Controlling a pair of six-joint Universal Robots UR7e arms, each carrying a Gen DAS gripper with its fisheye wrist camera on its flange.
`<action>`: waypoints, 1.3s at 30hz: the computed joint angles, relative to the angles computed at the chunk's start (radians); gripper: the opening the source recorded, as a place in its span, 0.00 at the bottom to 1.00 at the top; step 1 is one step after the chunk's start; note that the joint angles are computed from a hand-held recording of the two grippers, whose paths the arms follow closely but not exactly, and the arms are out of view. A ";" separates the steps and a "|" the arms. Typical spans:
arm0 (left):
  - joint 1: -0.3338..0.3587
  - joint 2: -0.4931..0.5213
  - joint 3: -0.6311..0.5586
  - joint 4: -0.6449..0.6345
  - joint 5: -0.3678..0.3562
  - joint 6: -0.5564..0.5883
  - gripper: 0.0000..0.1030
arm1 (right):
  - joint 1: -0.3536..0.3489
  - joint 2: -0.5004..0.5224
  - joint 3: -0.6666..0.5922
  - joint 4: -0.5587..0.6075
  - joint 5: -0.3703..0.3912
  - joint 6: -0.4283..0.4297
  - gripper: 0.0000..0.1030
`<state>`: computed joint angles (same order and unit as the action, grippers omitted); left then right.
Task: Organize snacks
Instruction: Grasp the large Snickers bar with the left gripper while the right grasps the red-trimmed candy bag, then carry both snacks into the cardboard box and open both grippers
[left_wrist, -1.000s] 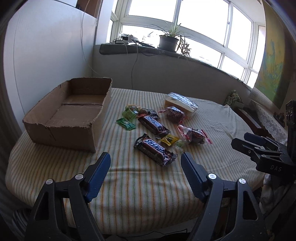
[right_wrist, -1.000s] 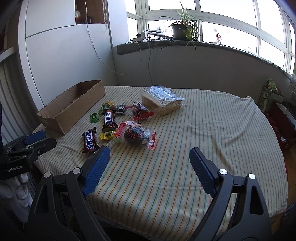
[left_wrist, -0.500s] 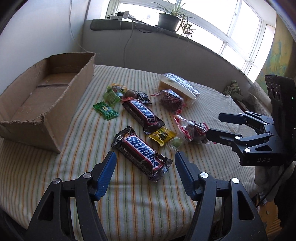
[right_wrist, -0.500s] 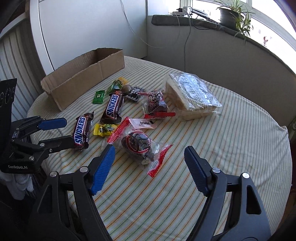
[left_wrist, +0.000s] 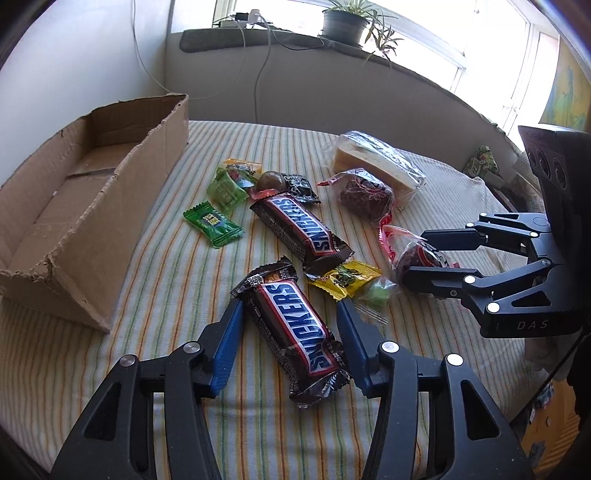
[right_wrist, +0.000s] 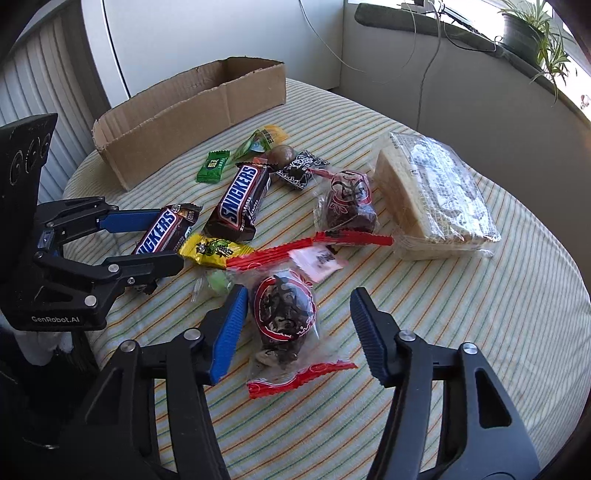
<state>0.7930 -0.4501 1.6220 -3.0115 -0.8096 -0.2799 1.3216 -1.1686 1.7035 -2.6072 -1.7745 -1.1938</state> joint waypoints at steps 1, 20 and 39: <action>0.000 0.000 0.000 0.003 0.004 0.003 0.44 | 0.000 0.004 -0.001 0.000 -0.006 0.003 0.48; -0.002 -0.029 0.045 -0.054 -0.002 0.033 0.27 | -0.013 -0.041 0.048 -0.036 0.010 0.048 0.34; -0.004 -0.152 0.137 -0.259 0.079 0.157 0.27 | 0.139 -0.014 0.006 -0.076 0.038 0.113 0.34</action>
